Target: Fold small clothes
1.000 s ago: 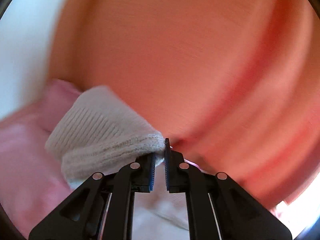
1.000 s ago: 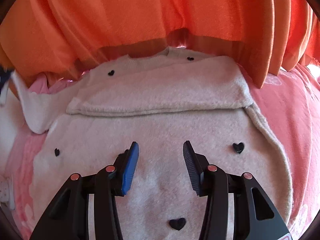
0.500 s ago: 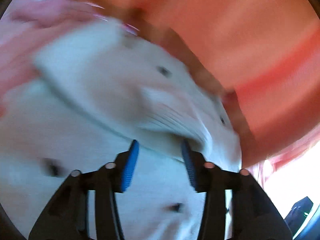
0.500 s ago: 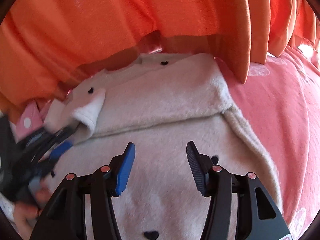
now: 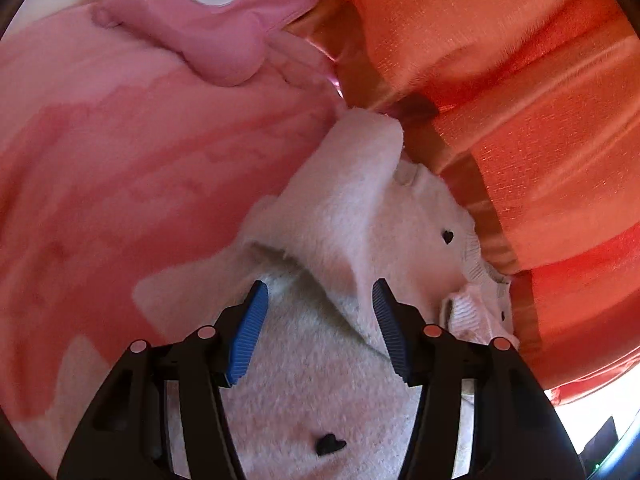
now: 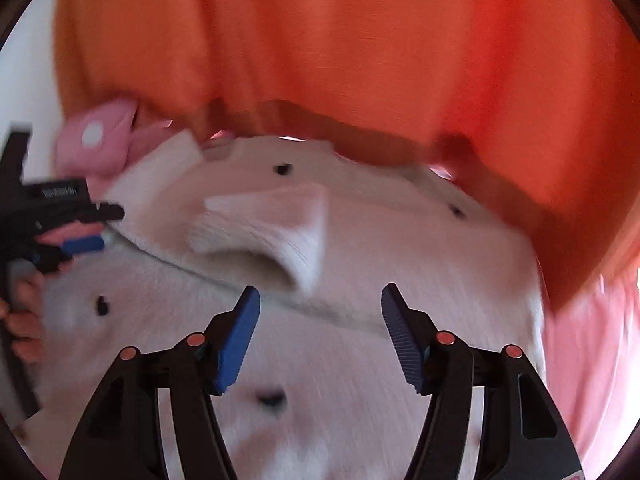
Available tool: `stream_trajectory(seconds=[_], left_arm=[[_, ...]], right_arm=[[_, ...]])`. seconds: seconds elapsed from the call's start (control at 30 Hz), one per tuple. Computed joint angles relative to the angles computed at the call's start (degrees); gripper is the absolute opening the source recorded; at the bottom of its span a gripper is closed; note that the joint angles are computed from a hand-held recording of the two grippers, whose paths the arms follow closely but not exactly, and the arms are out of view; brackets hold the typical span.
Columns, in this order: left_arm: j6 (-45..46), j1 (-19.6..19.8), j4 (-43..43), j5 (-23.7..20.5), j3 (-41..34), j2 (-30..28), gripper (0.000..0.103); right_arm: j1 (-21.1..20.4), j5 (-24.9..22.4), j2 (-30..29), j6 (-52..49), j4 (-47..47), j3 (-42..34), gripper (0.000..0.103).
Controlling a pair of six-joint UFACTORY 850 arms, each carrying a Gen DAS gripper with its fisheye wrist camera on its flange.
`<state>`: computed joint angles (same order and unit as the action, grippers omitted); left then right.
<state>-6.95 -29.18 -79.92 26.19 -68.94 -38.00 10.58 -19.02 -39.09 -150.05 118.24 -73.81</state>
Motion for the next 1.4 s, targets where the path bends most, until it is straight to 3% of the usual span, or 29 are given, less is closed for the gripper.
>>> stream_trajectory(seconds=[0.03, 0.07, 0.1, 0.17, 0.23, 0.3, 0.33, 0.43, 0.47, 0.53, 0.6, 0.63, 0.7, 0.77, 0.8, 0.87, 0.93, 1.03, 1.07, 1.13, 1.2, 1.23, 1.3, 1.4], left_arm=[[-0.44, 0.32, 0.79, -0.25, -0.24, -0.18, 0.049], [-2.06, 0.61, 2.44, -0.36, 0.15, 0.03, 0.047], [-2.83, 0.89, 3.32, -0.68, 0.64, 0.43, 0.041], [-3.9, 1.48, 4.81, -1.15, 2.54, 1.73, 0.027], [-4.03, 1.81, 4.61, -1.24, 2.85, 1.8, 0.017], [-5.58, 1.84, 6.04, -1.05, 3.38, 1.98, 0.017], [-6.29, 1.86, 6.82, -1.13, 3.21, 1.78, 0.017], [-5.04, 1.68, 5.98, -2.6, 1.55, 0.47, 0.017], [-3.02, 1.52, 4.07, -2.95, 0.64, -0.1, 0.018], [3.91, 0.83, -2.08, -1.96, -0.98, -0.78, 0.018], [5.43, 0.62, -3.33, -1.73, -1.57, -0.92, 0.025], [3.04, 0.58, -1.44, -1.47, -1.36, -0.85, 0.03], [-4.95, 0.58, 4.2, -0.69, -0.29, -0.6, 0.033], [-8.27, 0.77, 7.0, -0.69, 0.15, -0.69, 0.032], [-6.95, 0.77, 6.17, -0.69, 0.01, -0.8, 0.027], [-0.56, 0.62, 0.74, -0.5, -0.59, -1.06, 0.016], [-0.96, 0.16, 0.43, 1.27, -0.29, -0.71, 0.008], [5.2, -0.39, -3.75, 3.43, -1.25, -0.44, 0.007], [8.99, -0.55, -6.57, 3.92, -1.94, -0.66, 0.007], [10.94, -0.55, -8.23, 3.62, -2.23, -1.09, 0.007], [8.64, -0.22, -6.63, 1.74, -1.87, -1.57, 0.008], [7.96, -0.2, -6.13, 1.38, -1.82, -1.7, 0.008], [12.92, -0.53, -9.8, 2.2, -2.84, -2.09, 0.008], [18.94, -0.78, -14.39, 3.17, -4.25, -2.62, 0.008]], right_arm=[[0.79, 1.91, -1.27, 5.77, -6.0, -2.27, 0.06], [2.11, 4.06, -3.36, 11.76, -11.66, -5.28, 0.046], [2.58, 5.06, -4.66, 17.76, -17.56, -7.36, 0.002], [1.23, 0.66, -4.82, 29.75, -25.16, -9.54, 0.005], [-3.89, -11.12, -3.32, 41.74, -25.46, -10.61, 0.005], [-7.94, -18.15, -4.16, 53.61, -29.06, -12.88, 0.005], [-9.47, -18.79, -5.25, 57.15, -30.43, -14.02, 0.005], [-11.05, -12.3, -11.11, 73.15, -45.24, -19.15, 0.007], [-11.44, -13.53, -12.68, 76.42, -48.52, -20.31, 0.008], [-12.86, -17.81, -14.34, 76.79, -47.9, -20.75, 0.015], [-12.86, -17.37, -13.96, 75.57, -47.21, -20.55, 0.027], [-12.96, -17.34, -13.78, 74.74, -46.31, -20.52, 0.031], [-13.54, -17.12, -13.46, 72.32, -41.93, -20.15, 0.05], [-14.02, -17.9, -15.38, 77.66, -43.78, -23.19, 0.052], [-14.24, -17.73, -16.95, 81.78, -46.09, -25.18, 0.043], [-14.31, -16.68, -18.35, 82.82, -46.84, -26.61, 0.007], [-14.62, -18.2, -15.4, 74.27, -39.15, -23.71, 0.007], [-15.98, -29.38, -8.91, 56.31, -26.45, -18.05, 0.006], [-16.07, -30.7, -7.69, 52.73, -24.07, -16.93, 0.006], [-15.79, -26.14, -8.62, 52.78, -25.63, -18.38, 0.006], [-14.71, -15.17, -14.45, 62.4, -35.45, -24.09, 0.006], [-14.39, -12.47, -16.65, 67.58, -38.94, -25.45, 0.006], [-14.96, -14.27, -17.08, 70.76, -38.74, -26.13, 0.006], [-15.9, -20.73, -12.03, 58.35, -29.11, -22.03, 0.006]])
